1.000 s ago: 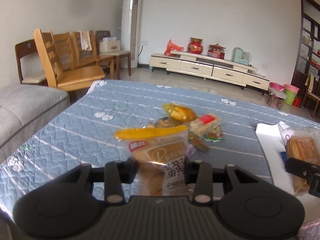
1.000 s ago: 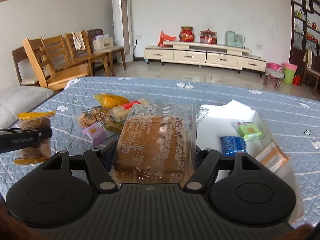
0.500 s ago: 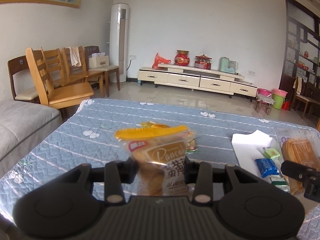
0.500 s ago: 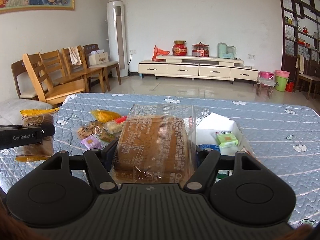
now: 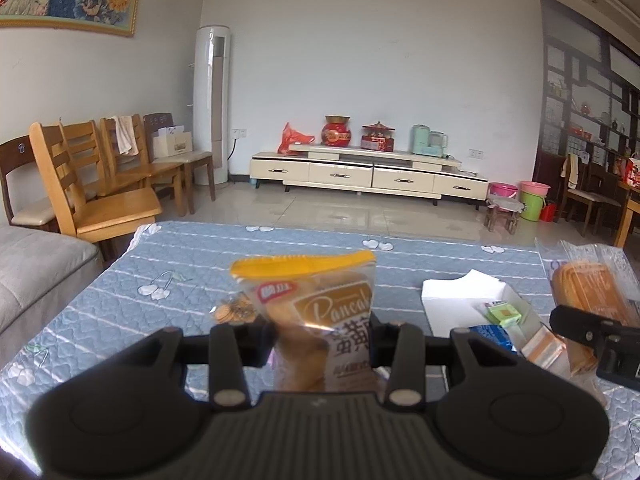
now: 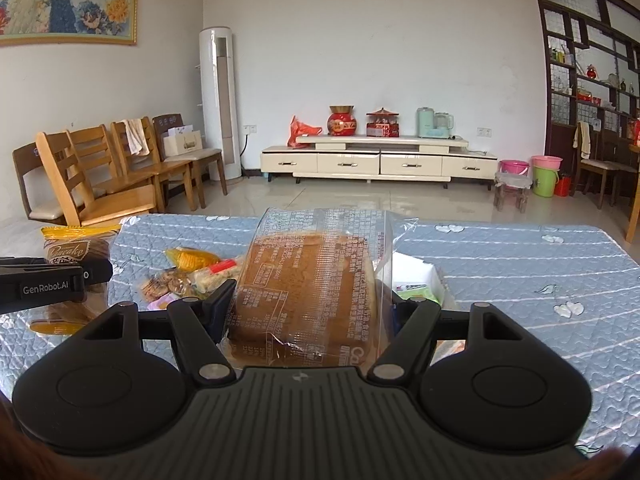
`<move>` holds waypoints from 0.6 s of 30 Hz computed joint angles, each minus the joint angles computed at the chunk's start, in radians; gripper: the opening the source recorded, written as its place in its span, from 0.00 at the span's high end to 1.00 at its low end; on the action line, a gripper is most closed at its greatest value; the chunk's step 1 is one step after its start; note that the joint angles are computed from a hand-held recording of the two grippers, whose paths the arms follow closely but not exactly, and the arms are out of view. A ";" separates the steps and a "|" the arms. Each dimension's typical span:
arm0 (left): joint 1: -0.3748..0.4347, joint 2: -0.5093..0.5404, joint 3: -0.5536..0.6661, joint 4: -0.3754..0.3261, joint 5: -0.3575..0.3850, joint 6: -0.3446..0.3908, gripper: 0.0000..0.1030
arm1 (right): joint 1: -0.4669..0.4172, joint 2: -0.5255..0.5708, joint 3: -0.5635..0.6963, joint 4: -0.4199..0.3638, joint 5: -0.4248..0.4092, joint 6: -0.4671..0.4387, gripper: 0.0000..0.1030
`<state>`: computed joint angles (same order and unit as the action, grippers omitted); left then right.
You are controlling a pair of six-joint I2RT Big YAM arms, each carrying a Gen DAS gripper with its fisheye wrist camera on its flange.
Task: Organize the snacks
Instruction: 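Carry the Pancake bag with the left tool while the right tool carries the bread bag to the white box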
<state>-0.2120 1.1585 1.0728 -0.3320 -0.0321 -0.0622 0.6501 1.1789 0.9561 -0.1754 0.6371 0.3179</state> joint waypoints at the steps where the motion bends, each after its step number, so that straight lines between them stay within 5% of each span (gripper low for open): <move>1: -0.002 0.000 0.000 0.000 0.004 -0.002 0.61 | 0.000 -0.004 -0.002 0.000 0.000 0.004 0.16; 18: -0.088 0.006 0.013 0.003 0.006 0.019 0.61 | 0.023 -0.042 -0.022 -0.004 0.093 0.013 0.16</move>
